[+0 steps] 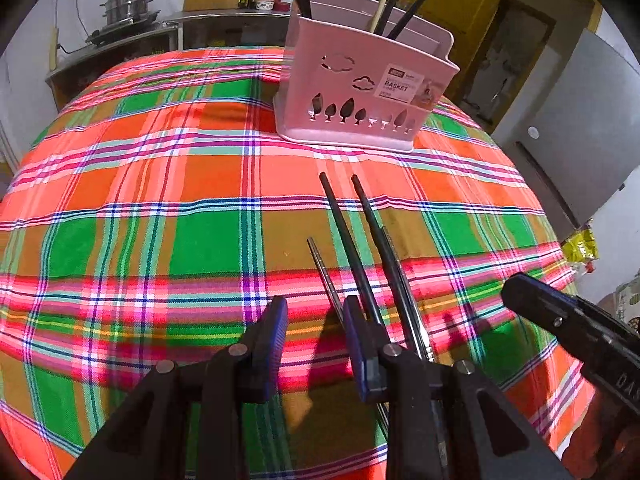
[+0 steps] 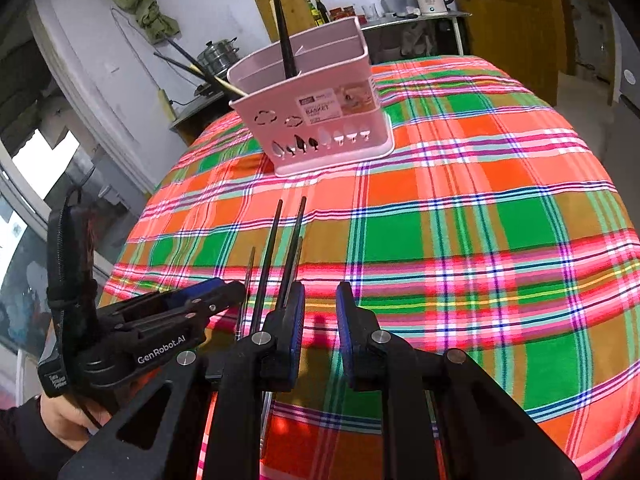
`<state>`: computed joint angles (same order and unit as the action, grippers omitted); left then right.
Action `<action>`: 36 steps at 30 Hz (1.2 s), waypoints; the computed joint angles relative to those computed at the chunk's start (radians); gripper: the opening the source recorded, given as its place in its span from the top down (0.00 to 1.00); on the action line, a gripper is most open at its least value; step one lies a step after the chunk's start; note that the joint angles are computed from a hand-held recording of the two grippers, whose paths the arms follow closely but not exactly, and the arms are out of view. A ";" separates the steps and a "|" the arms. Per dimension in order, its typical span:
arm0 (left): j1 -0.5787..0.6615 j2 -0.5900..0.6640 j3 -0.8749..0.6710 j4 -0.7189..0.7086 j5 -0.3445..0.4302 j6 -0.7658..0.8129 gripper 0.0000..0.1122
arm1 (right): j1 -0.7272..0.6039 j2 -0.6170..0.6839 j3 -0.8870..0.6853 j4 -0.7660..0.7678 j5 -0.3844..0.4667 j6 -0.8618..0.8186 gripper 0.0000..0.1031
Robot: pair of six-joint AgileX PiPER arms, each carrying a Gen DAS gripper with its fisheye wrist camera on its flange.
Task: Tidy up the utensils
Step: 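Move both open tools back down to the remaining chopsticks, then grasp a thin metal chopstick with the left tool while the right tool grasps another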
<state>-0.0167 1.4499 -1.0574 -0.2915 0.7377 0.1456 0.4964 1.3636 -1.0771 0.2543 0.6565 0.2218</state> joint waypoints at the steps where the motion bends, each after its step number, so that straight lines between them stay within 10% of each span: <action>1: -0.006 0.000 -0.001 0.003 0.003 -0.011 0.75 | 0.004 0.005 -0.002 -0.004 -0.001 0.004 0.84; 11: -0.067 -0.003 0.005 0.157 -0.022 -0.094 0.83 | 0.030 0.027 -0.014 -0.017 0.006 0.019 0.84; 36: 0.173 -0.006 0.017 -0.144 0.064 0.211 0.94 | 0.176 0.197 -0.165 -0.240 0.128 0.186 0.84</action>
